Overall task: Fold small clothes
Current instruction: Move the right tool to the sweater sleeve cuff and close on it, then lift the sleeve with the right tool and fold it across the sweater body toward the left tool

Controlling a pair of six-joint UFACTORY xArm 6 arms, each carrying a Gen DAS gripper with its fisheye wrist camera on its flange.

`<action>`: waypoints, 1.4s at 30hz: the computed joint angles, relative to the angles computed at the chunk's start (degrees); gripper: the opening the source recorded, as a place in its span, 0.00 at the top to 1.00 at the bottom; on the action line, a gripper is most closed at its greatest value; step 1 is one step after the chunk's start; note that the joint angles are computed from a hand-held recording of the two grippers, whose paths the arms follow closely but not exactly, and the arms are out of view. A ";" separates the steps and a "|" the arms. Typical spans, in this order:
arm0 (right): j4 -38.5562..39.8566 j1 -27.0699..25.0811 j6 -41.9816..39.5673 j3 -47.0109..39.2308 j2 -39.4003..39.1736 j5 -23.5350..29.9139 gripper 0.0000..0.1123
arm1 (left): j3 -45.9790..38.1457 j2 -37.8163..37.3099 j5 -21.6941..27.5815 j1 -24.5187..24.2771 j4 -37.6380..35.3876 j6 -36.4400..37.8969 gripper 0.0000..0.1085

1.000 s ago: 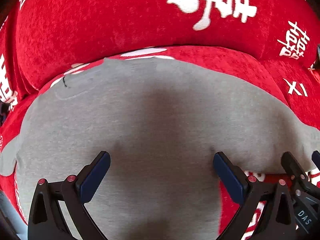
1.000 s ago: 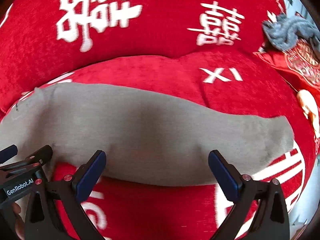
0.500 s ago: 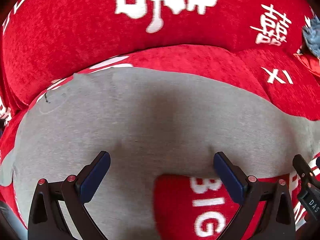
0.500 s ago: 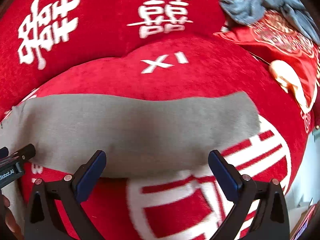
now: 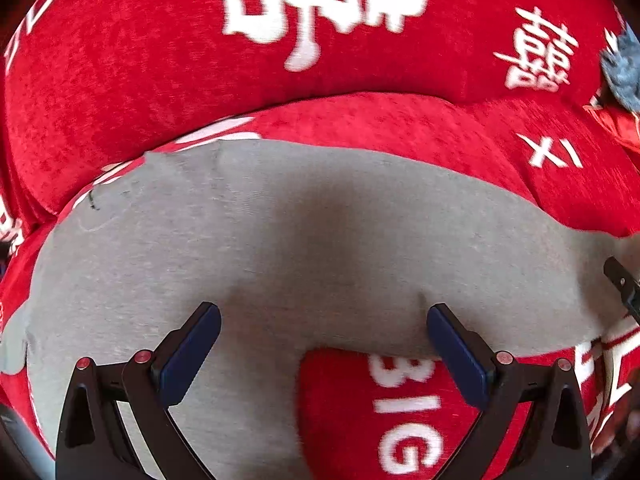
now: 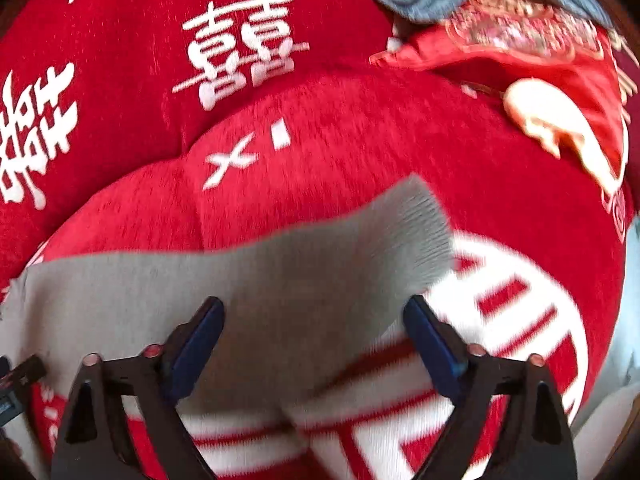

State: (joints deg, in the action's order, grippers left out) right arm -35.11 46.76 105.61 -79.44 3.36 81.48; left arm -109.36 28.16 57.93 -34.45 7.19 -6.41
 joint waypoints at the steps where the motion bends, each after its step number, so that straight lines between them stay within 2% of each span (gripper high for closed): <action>1: -0.06 -0.31 -1.70 -1.25 1.03 1.33 0.60 | -0.55 0.24 0.08 0.48 -0.03 -0.27 0.05; 2: 0.23 -0.64 -4.10 -2.82 2.19 3.36 0.78 | -1.28 0.60 0.23 1.13 -0.15 -0.63 0.05; 3: 0.42 -0.75 -4.29 -2.39 1.72 2.99 0.88 | -2.64 1.38 0.75 1.89 -0.24 -1.18 0.05; 5: -1.96 -0.21 0.94 2.92 -2.69 -1.72 0.89 | -5.34 3.05 2.21 3.05 -0.21 -2.37 0.05; 9: -6.79 2.82 9.36 6.62 -6.52 -0.54 0.89 | -9.87 6.30 5.44 4.72 -0.83 -4.57 0.05; 12: -7.63 3.76 10.57 5.88 -5.93 0.94 0.89 | -10.88 7.39 7.06 4.22 -1.91 -2.95 0.05; 14: -6.69 3.43 9.36 4.62 -4.61 1.51 0.89 | -8.44 6.11 4.53 3.38 -0.79 -1.71 0.05; 16: -5.43 2.82 9.04 5.15 -4.82 0.48 0.89 | -7.55 5.40 3.63 2.63 1.22 -0.95 0.05; 19: -5.15 2.72 9.91 6.03 -5.73 -0.74 0.89 | -8.82 5.39 5.03 3.34 -1.74 1.41 0.05; 22: -5.93 3.18 8.48 3.67 -4.50 0.13 0.89 | -4.15 2.22 2.29 3.69 -1.78 1.98 0.05; 29: -6.15 2.03 4.46 -3.30 0.48 -3.53 0.89 | 5.64 -4.65 -4.30 6.09 -5.51 7.01 0.05; 37: -6.49 2.18 0.49 -17.75 10.63 -3.41 0.89 | 10.89 -8.30 -7.01 10.72 -10.13 11.49 0.05; 42: -5.90 2.20 -1.29 -29.09 18.78 -5.46 0.89 | 13.52 -9.93 -7.69 14.29 -12.44 13.93 0.05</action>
